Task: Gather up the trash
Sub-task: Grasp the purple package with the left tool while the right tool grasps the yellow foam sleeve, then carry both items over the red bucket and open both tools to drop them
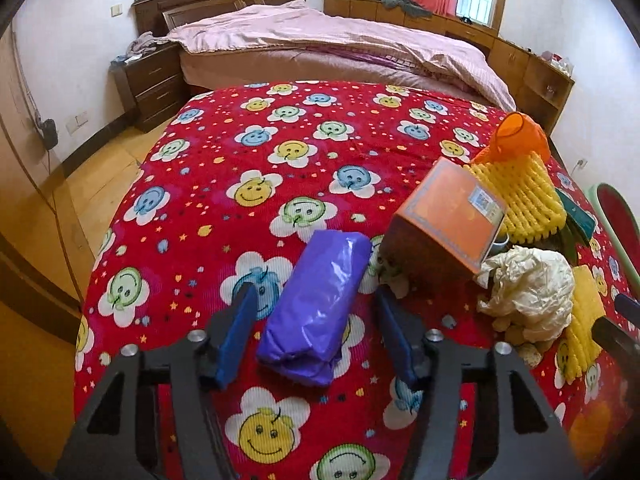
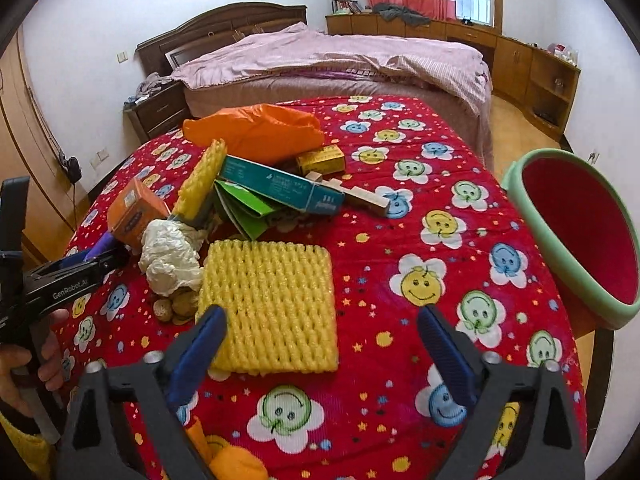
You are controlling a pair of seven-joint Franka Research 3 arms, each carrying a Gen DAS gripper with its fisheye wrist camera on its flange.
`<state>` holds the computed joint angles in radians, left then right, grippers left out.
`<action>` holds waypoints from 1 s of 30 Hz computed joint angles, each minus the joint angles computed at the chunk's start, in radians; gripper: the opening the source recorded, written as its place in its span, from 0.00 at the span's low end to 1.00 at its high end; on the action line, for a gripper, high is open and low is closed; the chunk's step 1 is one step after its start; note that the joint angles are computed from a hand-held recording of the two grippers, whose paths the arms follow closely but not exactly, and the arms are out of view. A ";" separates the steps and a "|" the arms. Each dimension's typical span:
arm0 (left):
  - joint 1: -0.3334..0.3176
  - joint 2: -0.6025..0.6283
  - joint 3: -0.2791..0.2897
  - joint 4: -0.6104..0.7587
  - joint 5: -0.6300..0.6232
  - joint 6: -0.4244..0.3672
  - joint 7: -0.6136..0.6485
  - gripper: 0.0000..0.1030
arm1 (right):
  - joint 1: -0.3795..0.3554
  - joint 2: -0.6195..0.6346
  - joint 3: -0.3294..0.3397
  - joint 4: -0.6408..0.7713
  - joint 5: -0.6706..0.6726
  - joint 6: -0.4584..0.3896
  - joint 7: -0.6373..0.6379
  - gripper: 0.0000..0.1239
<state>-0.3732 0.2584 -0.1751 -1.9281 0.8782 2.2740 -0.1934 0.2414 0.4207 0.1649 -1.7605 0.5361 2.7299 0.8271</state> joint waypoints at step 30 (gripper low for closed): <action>-0.056 -0.054 -0.039 0.042 0.074 -0.089 -0.100 0.30 | -0.080 -0.069 0.024 -0.022 0.287 -0.188 -0.238 0.12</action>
